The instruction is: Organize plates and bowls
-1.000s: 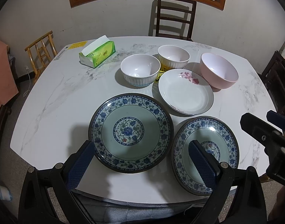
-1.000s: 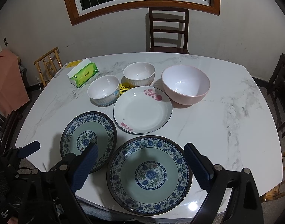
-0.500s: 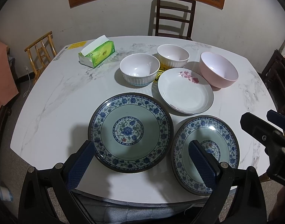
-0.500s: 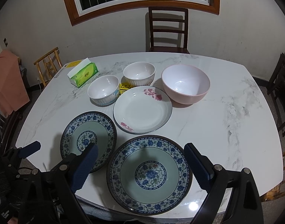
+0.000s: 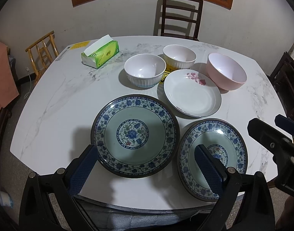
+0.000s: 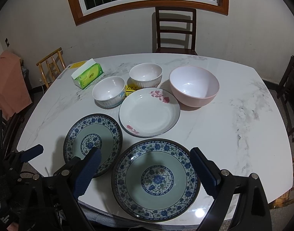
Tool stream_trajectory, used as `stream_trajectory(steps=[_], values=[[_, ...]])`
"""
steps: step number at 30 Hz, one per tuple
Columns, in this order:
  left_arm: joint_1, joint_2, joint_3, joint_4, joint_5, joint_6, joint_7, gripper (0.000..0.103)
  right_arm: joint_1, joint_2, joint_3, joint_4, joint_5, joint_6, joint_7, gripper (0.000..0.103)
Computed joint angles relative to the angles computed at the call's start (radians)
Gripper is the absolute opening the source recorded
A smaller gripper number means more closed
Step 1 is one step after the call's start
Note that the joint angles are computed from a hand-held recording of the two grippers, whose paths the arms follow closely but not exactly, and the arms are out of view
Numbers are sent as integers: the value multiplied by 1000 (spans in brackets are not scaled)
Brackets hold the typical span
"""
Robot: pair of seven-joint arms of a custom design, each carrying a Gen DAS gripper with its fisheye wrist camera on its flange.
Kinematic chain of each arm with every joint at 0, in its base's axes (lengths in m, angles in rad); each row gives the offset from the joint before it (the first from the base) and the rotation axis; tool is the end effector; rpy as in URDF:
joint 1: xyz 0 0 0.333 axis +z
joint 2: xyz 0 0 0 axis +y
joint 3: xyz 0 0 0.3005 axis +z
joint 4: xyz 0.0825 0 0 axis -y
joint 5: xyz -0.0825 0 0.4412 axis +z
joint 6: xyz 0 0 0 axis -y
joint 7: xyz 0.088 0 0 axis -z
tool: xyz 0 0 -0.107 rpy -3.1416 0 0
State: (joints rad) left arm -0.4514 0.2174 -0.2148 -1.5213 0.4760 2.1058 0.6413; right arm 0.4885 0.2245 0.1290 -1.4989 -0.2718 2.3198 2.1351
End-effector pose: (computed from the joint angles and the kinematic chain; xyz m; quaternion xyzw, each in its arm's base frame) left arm 0.5835 -0.4136 0.5554 -0.7170 0.6427 -0.1835 0.1977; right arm 0.6023 0.4100 0.5847 -0.7249 0.6140 -0.1634 0.2660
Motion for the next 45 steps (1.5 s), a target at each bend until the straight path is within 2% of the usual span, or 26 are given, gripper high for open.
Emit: stream_trajectory(steps=[4, 10, 18, 21, 28, 31, 33, 37, 40, 43, 45], values=[[6, -4, 2, -11, -12, 5, 0, 99, -2, 5, 5, 0, 16, 14, -22, 95], [21, -15, 4, -35, -33, 17, 1, 92, -9, 27, 14, 13, 68, 35, -83, 95], [59, -50, 4, -98, -79, 59, 14, 89, -37, 96, 39, 81, 222, 32, -238, 95], [82, -64, 3, -120, -124, 82, 37, 84, -50, 129, 52, 116, 294, 21, -301, 95], [132, -98, 5, -179, -224, 143, 83, 83, -61, 236, 68, 241, 398, -58, -386, 91], [150, -103, 7, -191, -268, 150, 108, 84, -56, 298, 64, 322, 421, -118, -384, 90], [159, -103, 8, -193, -288, 141, 119, 84, -52, 333, 62, 372, 430, -158, -387, 87], [186, -116, 10, -228, -371, 183, 171, 84, -42, 414, 57, 483, 437, -223, -386, 79], [206, -115, 13, -246, -450, 202, 196, 81, -40, 475, 55, 562, 449, -262, -384, 75], [216, -113, 18, -259, -471, 202, 196, 72, -30, 533, 44, 641, 441, -305, -380, 69], [225, -114, 20, -272, -498, 212, 206, 69, -25, 565, 40, 685, 441, -329, -377, 63]])
